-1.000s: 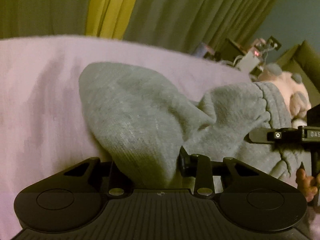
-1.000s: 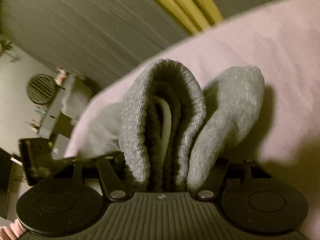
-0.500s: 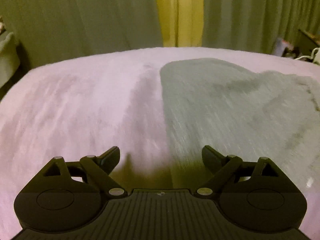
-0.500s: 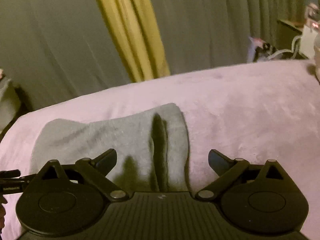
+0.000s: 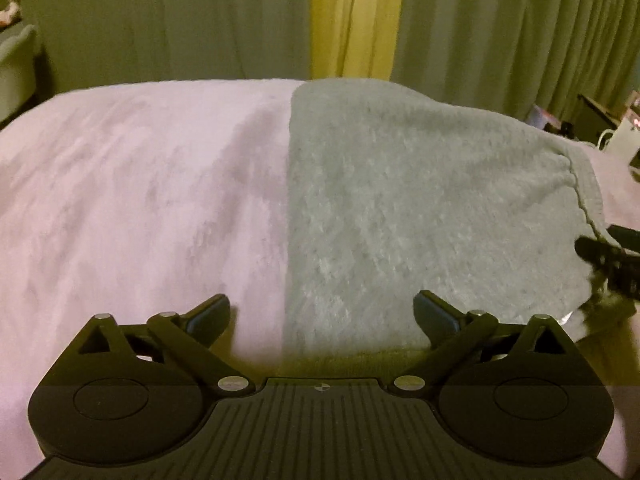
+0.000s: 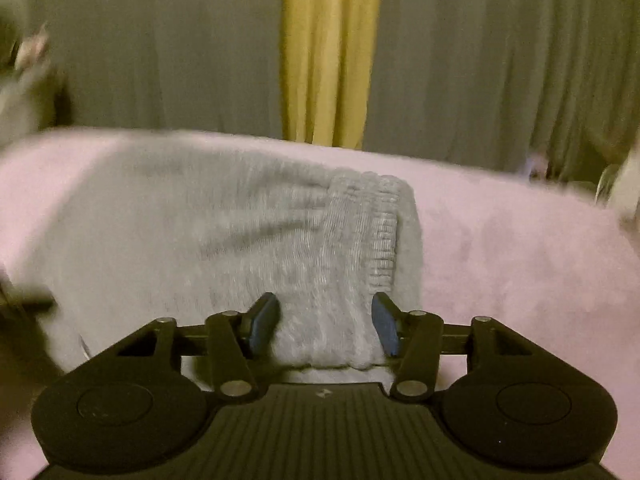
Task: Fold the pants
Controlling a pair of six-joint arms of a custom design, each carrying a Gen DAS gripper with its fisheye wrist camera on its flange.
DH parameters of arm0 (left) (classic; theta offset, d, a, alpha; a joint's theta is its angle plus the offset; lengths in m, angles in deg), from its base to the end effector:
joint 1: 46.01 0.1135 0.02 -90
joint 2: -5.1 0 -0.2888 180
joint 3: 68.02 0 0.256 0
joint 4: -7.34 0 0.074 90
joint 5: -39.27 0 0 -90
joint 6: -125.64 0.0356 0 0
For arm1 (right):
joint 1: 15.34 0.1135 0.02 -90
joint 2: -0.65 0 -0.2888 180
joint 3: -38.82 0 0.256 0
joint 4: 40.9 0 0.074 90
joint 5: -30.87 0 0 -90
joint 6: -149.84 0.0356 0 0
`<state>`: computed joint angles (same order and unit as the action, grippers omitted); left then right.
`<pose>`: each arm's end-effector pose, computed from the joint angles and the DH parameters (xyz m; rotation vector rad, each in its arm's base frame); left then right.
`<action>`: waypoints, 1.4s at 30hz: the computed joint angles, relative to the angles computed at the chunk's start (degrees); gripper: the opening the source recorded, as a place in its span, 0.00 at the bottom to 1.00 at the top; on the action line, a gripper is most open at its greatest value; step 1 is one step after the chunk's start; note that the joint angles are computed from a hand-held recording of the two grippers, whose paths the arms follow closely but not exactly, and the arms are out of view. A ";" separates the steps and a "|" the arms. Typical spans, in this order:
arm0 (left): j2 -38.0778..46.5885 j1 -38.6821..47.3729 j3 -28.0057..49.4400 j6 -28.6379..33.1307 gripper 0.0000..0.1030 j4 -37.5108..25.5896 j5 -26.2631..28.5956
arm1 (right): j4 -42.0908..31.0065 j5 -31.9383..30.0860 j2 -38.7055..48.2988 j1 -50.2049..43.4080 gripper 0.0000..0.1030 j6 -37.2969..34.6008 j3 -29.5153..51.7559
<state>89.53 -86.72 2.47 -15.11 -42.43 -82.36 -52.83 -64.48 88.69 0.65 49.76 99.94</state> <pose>0.2294 -0.1728 0.2457 -0.3736 2.4120 0.0743 0.3102 0.0923 0.2176 -0.5564 2.1804 0.1605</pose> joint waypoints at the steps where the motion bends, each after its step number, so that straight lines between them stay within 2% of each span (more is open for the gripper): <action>1: -0.33 -0.47 -0.13 -0.52 0.98 -0.37 -0.37 | 0.23 0.78 -0.56 0.47 0.53 -1.45 -0.68; 3: 0.05 -1.49 0.44 -1.64 0.98 -1.78 -1.38 | -4.08 2.68 -0.67 1.08 0.60 -0.96 1.59; 5: 1.31 -2.18 1.82 -3.01 0.98 -4.18 -2.27 | -10.39 6.37 0.94 1.73 0.83 0.99 5.83; 9: 0.78 -5.40 4.57 -5.05 0.98 -10.75 -3.41 | -16.93 7.16 2.14 1.00 0.86 7.20 10.03; 12: -0.36 -7.65 3.66 -6.53 0.98 -14.58 -2.32 | -16.85 9.83 -3.84 1.94 0.96 3.98 5.84; 15: 1.27 -11.86 2.85 -11.93 0.98 -19.85 -1.99 | -19.72 9.85 -9.92 2.20 0.96 3.03 0.18; 19: 5.36 -16.42 7.82 -19.54 0.98 -28.23 -2.10 | -23.48 2.26 -16.65 -1.66 0.96 4.56 -8.04; 22: 5.74 -20.24 8.70 -22.10 0.98 -27.78 0.10 | -27.36 0.03 -20.13 -2.70 0.96 12.00 -10.03; 25: 11.06 -23.61 13.19 -23.15 0.98 -33.18 2.28 | -29.70 -2.79 -24.28 -3.57 0.96 18.17 -12.59; 27: 13.51 -25.54 15.49 -23.66 0.98 -36.10 1.14 | -30.98 1.38 -24.98 -0.28 0.96 20.92 -13.98; 29: 13.79 -26.22 15.83 -23.68 0.98 -36.29 1.11 | -33.47 7.17 -23.06 5.27 0.96 19.59 -12.53; 32: 13.52 -25.81 15.24 -24.36 0.98 -36.33 3.60 | -35.88 12.32 -19.28 11.58 0.96 16.75 -10.03; 34: 13.94 -25.32 15.31 -24.78 0.98 -37.19 4.56 | -34.98 14.94 -20.53 14.04 0.96 16.87 -11.11; 36: 13.86 -25.37 14.91 -25.26 0.98 -36.88 5.05 | -35.92 13.68 -20.67 13.33 0.96 17.06 -10.83; 40: 13.35 -25.26 14.39 -25.45 0.98 -36.34 5.56 | -36.92 5.85 -20.13 5.96 0.96 18.54 -10.46; 42: 13.18 -25.19 14.19 -25.00 0.98 -35.98 5.37 | -36.96 5.38 -21.21 5.60 0.96 18.30 -10.71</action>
<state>102.71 -111.91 16.66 -40.11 -78.41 -76.99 -89.79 -59.10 67.49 6.25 68.05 89.23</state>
